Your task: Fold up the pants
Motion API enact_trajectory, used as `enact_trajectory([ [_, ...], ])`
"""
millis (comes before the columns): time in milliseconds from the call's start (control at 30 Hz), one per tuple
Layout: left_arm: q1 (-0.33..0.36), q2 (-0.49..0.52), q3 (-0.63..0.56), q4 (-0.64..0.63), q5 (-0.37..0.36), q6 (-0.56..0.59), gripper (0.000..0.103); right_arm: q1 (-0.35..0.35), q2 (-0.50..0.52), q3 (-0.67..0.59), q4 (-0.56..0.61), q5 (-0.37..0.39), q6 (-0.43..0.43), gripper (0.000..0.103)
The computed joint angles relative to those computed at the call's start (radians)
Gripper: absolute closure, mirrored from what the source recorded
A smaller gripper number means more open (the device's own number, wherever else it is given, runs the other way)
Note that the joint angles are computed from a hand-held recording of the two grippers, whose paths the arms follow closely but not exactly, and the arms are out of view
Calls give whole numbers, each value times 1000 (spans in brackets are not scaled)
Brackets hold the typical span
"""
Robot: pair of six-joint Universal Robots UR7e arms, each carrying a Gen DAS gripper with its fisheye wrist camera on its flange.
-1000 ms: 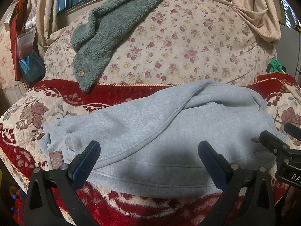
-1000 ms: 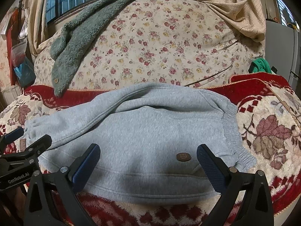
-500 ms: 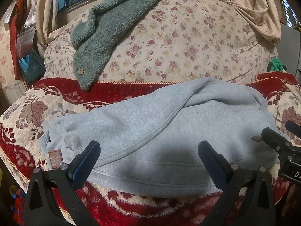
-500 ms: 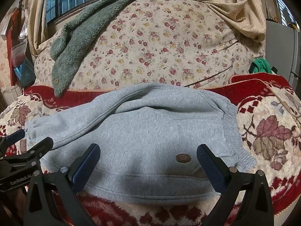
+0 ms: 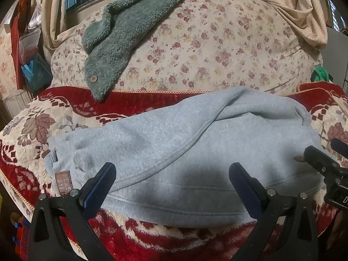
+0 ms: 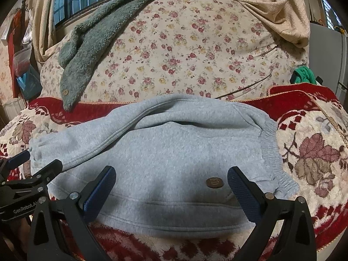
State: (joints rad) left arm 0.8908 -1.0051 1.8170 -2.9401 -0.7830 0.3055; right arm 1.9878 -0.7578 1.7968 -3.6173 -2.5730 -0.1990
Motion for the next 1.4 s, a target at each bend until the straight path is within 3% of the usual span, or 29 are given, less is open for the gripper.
enact_trajectory([
  [200, 16, -4, -12, 33, -10, 20, 0, -1, 0, -1, 11, 8, 14, 0],
  [367, 43, -9, -19, 41, -6, 135, 0, -9, 9, -12, 27, 27, 14, 0],
  [600, 95, -1, -73, 77, 13, 207, 0, -24, 9, -13, 50, 64, 39, 0],
  [867, 102, 40, -118, 89, 22, 295, 0, -34, 4, -19, 63, 82, 41, 0],
  [1400, 146, 149, -200, 22, 151, 568, 0, -62, 3, -24, 93, 128, 74, 0],
])
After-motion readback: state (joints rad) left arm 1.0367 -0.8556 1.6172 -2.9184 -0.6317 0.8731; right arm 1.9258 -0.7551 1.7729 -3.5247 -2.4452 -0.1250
